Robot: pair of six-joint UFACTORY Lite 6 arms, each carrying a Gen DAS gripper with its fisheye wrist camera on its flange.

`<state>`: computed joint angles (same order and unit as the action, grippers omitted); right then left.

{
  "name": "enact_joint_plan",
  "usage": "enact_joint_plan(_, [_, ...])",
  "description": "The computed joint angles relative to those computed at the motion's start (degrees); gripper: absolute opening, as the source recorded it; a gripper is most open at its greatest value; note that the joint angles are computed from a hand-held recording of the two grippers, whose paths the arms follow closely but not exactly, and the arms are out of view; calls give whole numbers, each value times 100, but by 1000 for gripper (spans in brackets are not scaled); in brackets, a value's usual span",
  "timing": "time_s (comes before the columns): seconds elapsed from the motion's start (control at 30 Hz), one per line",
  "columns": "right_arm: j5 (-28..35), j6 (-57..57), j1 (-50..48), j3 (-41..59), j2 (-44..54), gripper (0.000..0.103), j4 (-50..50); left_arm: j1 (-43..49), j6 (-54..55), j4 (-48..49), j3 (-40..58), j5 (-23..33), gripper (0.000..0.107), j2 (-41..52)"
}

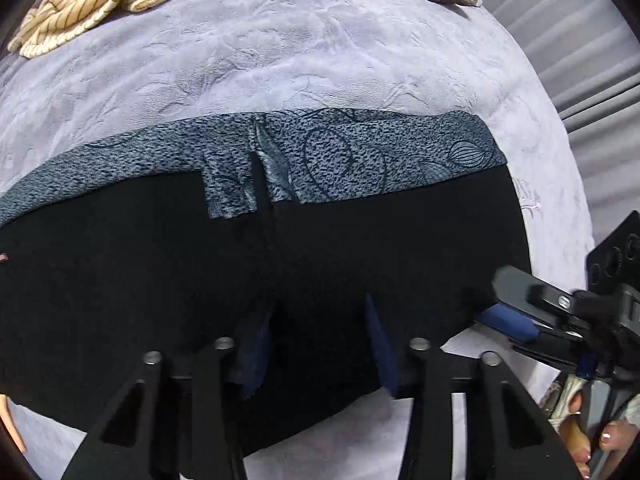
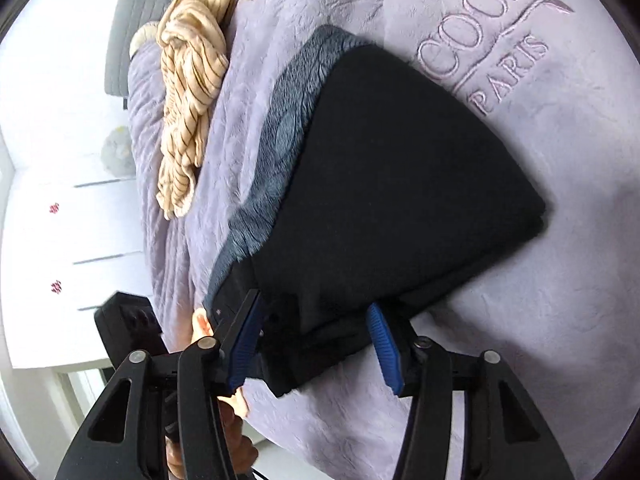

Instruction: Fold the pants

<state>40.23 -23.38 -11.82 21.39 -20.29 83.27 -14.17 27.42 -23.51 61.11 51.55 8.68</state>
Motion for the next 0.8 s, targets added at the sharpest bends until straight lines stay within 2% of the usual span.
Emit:
enact_joint_plan(0.03, [-40,-236,-31,-5,226,25,306,-33,-43,-8,20,-44,43,11])
enact_joint_plan(0.07, [-9,-332,-79,157,598,5,444,-91,-164,83,47,-93,35,-21])
enact_joint_plan(0.13, [212,-291,-116,272,639,5,413,-151,-414,317,114,-47,32,-144])
enact_joint_plan(0.23, [101,335,303,496,93,5,-484,76,-259,284,-116,-24,33,-713])
enact_joint_plan(0.3, [-74,341,592,337,114,5,-354,110,-355,583,-488,-353,33,-1008])
enact_joint_plan(0.37, [-338,-62,858,297,650,5,109,55,-687,985,-684,-637,33,-876])
enact_joint_plan(0.47, [-499,-522,955,409,1332,5,470,27,-1130,1217,-764,-972,55,-626])
enact_joint_plan(0.57, [-124,257,802,824,1197,9,-793,42,-1142,1201,-561,-851,55,-600])
enact_joint_plan(0.6, [49,554,792,1026,1124,16,-1273,8,-1213,1290,-460,-787,56,-631])
enact_joint_plan(0.63, [294,861,763,1236,893,18,-1845,-11,-1256,1342,-335,-719,56,-644])
enact_joint_plan(0.73, [764,1040,479,1736,426,19,-2684,20,-1176,1254,149,-506,56,-665])
enact_joint_plan(0.8, [824,1091,190,2264,518,19,-3218,-137,-1141,1140,509,-467,56,-581])
